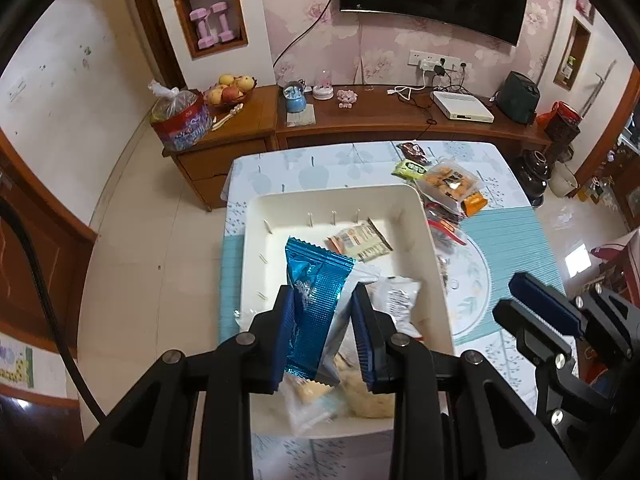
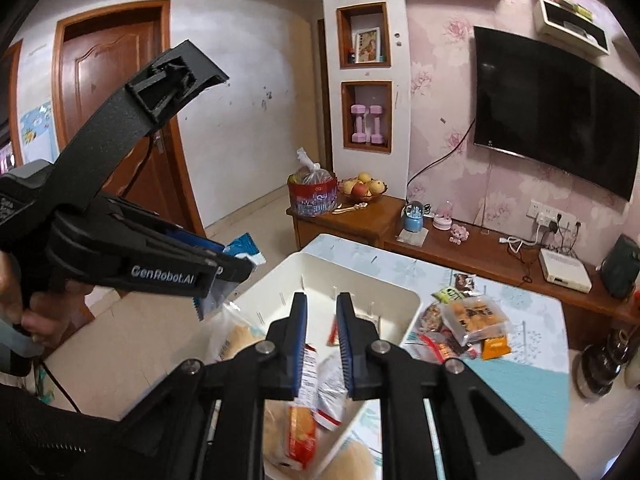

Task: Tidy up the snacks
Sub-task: 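Lower both packs into white tray and open both grippers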

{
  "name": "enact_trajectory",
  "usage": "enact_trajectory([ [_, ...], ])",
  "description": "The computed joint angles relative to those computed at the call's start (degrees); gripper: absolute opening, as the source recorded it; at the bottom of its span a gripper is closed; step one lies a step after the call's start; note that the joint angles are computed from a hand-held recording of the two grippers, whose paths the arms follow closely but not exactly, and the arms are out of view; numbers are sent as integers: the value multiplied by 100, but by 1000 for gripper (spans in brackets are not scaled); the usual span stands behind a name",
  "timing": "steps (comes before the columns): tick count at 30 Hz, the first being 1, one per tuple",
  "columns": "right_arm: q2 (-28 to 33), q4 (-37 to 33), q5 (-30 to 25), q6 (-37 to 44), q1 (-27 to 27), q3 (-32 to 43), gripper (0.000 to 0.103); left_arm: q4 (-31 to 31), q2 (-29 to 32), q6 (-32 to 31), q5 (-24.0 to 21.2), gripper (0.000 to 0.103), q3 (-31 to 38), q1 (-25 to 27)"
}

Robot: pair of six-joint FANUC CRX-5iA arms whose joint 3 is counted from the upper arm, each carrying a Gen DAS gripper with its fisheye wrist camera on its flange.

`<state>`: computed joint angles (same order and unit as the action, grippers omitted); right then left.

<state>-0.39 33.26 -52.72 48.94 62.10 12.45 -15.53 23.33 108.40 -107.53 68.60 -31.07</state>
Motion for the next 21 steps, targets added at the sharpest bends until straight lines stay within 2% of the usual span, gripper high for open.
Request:
enact_trajectory([
  [6,175,136,-43,-504,149,-1,15,617,-609,-11,955,31,-1256,441],
  [9,244,174,-142,-644,294,-21,15,792,-796,79,1265,44,-1659,577],
  [10,254,134,-155,-678,320,-22,15,822,-826,93,1307,50,-1729,603],
  [16,280,-2,-445,-903,406,-18,15,857,-994,195,1452,66,-2019,636],
  [21,248,-145,-746,-873,484,-37,16,940,-1215,306,1685,68,-2351,698],
])
